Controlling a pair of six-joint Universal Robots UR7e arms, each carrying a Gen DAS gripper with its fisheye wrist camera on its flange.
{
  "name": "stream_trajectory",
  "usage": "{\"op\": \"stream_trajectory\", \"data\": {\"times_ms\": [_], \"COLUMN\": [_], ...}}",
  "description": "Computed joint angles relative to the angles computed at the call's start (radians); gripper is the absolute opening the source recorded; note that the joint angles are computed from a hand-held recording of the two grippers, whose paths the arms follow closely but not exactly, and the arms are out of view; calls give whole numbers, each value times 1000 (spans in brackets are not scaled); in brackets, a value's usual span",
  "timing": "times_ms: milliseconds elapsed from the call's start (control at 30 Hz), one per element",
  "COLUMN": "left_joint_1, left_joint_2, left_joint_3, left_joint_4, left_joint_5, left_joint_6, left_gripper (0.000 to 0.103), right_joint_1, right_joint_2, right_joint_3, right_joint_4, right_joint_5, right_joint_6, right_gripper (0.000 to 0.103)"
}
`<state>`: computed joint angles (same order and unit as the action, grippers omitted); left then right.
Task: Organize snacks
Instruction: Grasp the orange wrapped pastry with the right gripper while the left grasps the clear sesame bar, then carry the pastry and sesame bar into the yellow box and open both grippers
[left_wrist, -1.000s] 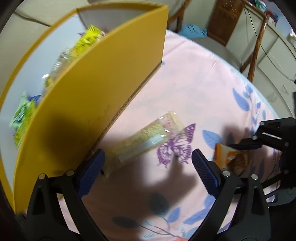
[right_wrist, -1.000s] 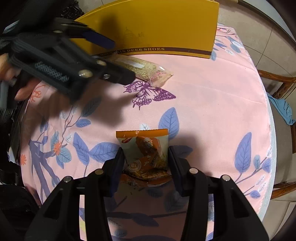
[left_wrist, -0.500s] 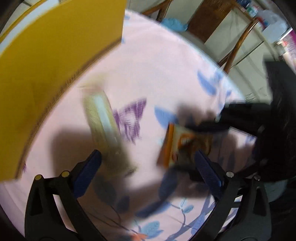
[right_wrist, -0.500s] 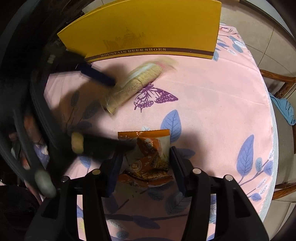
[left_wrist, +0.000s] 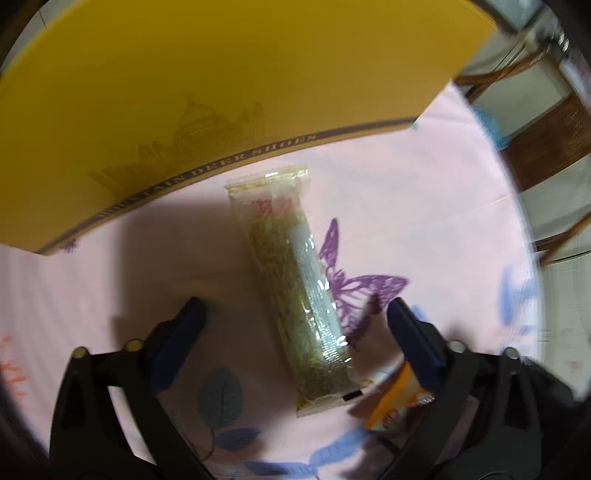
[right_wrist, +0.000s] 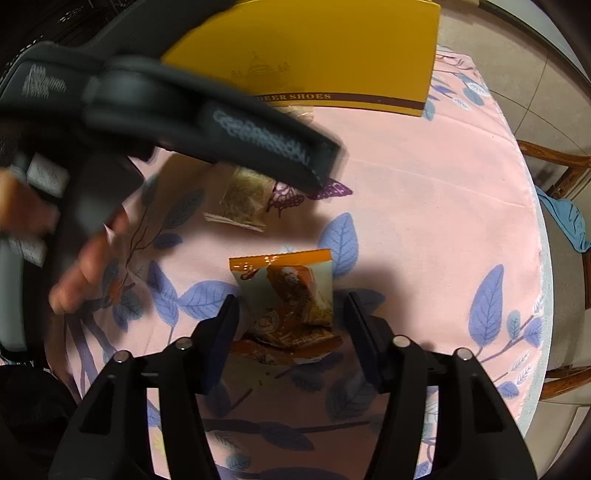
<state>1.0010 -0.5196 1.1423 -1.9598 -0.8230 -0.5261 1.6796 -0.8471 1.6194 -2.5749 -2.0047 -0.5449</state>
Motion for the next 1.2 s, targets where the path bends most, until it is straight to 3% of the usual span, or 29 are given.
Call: {"op": "stream_trajectory", "data": {"times_ms": [67,100,133,167,200,233,600,900,1033,1200], "left_joint_1": [-19,-27,-31,-33,-36,-36,-65,-102,-103,-81], "left_joint_2": [-12,-16,-22,-27,-28,-35,-208,-318,-343,-315], "left_joint_3": [52,66,83,95,99,112,290,401,393,262], "left_joint_4": [-57,-73,-98,-119,-121,-135,-234,-277,-285,-269], "left_joint_5": [42,52,60,60,59,55,1,25,54,120], "left_joint_6": [-15,-28,-27,-19,-23,-22,-110,-162,-169,-110], "left_gripper": [76,64,43,31,29,29,29,29,29,29], "right_joint_1": [-2,-4,-3,1,5,11,9,47,70,104], "right_joint_2": [-1,-2,-8,-7,-5,-1,-29,-33,5,88], "right_joint_3": [6,9,22,28,36,45,61,22,-79,-298], "right_joint_4": [-6,-12,-23,-37,-57,-89,-124,-109,-79,-22], "right_joint_5": [1,4,4,-2,-14,-36,16,67,90,141], "right_joint_6": [-4,-5,-3,-2,-4,-13,1,-23,-29,-14], "right_gripper": [62,61,60,57,52,47,46,46,47,47]}}
